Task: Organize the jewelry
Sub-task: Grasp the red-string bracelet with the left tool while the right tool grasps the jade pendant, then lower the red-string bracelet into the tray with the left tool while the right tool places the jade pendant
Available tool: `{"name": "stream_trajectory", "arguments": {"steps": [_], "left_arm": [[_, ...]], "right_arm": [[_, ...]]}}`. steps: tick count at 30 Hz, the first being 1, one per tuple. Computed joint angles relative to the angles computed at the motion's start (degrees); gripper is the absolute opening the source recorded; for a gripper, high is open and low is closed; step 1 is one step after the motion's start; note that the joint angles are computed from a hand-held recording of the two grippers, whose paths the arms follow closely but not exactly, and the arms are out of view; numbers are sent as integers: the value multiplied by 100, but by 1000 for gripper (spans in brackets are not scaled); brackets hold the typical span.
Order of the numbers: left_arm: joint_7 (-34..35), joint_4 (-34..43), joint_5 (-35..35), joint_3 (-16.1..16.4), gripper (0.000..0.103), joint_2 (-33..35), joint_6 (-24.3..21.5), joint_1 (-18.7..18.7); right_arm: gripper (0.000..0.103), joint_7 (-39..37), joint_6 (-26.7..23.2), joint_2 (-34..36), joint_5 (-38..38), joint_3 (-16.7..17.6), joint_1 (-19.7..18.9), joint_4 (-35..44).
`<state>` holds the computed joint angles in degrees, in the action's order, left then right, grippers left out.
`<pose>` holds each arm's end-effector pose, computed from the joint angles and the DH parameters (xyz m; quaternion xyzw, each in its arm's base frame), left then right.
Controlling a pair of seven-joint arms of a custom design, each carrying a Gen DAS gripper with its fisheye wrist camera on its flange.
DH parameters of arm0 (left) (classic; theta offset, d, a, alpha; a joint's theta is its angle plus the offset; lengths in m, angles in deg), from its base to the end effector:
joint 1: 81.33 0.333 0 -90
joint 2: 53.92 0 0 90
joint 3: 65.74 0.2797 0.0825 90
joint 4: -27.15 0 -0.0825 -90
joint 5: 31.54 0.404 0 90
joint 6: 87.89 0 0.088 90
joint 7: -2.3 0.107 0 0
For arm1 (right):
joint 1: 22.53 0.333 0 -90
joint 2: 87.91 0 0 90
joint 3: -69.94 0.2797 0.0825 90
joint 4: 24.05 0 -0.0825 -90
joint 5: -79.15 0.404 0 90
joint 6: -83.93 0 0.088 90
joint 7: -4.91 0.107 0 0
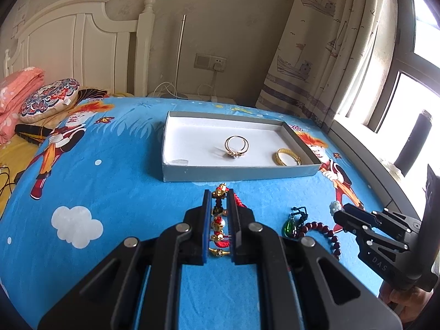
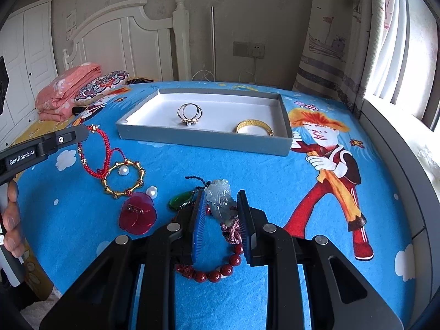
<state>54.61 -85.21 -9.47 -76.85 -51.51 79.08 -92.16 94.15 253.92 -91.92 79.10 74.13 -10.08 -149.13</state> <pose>0.5782 -0.2562 0.5152 -0.6146 0.6491 -0.3869 0.2266 0.5650 0.1696 0.4759 -0.7344 0.5378 -0.2516 0.3288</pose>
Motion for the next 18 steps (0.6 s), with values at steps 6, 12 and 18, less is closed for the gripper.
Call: {"name": "stream_trajectory", "arguments": {"steps": [6,12,18], "left_arm": [[-45,42,80,6,10,10,-5,-10],[-75,178,169,5,10,101,-82,-30],[-168,463,514,57,10,252,-280,-79]], "right_arm": [[23,88,-19,63,-65,-10,-16,167],[23,22,-66,204,-23,-39,27,412],[23,20,-126,421,8,-88,79,705]]}}
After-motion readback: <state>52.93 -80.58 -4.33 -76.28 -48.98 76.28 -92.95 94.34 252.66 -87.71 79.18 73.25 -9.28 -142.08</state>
